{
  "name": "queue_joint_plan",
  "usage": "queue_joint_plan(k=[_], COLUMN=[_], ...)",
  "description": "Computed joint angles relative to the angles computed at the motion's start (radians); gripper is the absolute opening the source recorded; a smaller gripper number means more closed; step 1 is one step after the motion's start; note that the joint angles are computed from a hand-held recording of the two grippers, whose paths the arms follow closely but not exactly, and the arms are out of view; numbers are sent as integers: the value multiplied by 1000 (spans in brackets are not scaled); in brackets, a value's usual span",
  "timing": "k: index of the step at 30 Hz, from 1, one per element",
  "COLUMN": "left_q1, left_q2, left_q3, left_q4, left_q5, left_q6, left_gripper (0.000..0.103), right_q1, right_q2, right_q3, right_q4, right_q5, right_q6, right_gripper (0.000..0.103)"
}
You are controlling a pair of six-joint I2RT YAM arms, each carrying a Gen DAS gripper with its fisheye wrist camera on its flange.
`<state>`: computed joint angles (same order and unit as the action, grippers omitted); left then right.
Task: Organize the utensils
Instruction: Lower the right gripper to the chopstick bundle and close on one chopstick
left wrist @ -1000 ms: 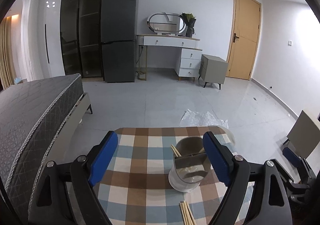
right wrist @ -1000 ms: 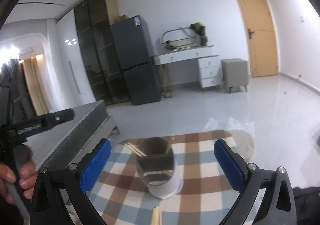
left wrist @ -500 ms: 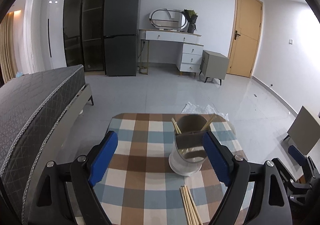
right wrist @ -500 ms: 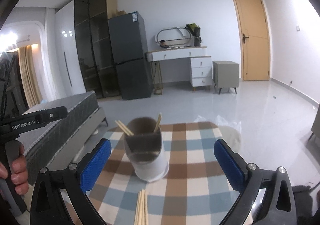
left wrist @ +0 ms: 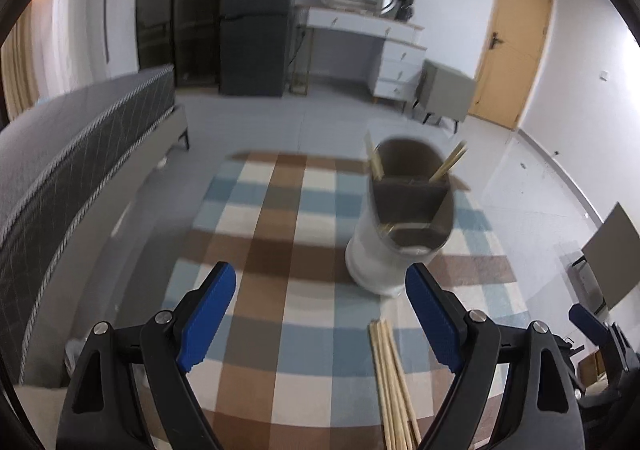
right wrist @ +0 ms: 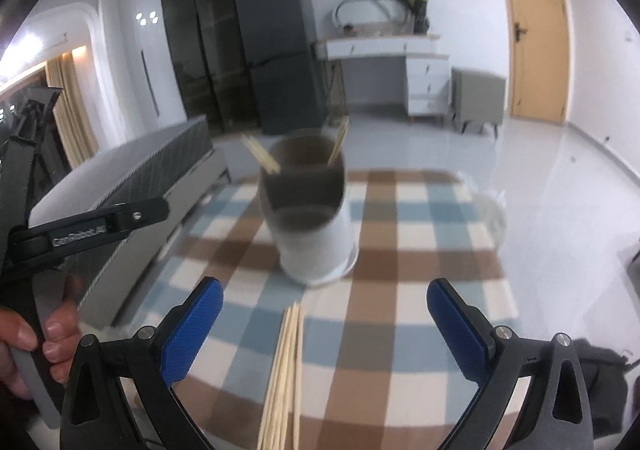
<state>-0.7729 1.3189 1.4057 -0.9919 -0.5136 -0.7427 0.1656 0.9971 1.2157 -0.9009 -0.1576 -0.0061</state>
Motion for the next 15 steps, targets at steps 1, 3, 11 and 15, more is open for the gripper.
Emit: queue_joint_plan(k=[1, 3, 11, 15], left_q1=[7, 23, 77, 98], left_q2=[-5, -25, -5, 8], left_q3=[-26, -92, -169, -147], left_q4=[12, 52, 73, 68], left_q5=[15, 57, 114, 160], left_q6=[-13, -18, -9, -7], left_gripper=[84, 84, 84, 84], right_q1=[10, 30, 93, 93], right_q2=[11, 30, 132, 207], right_q3=[-7, -22, -49, -38], right_q4=[-6, -14, -38, -45], right_q5=[4, 8, 80, 78], right_q6=[-4, -5, 1, 7], right_gripper=[101, 99, 95, 89])
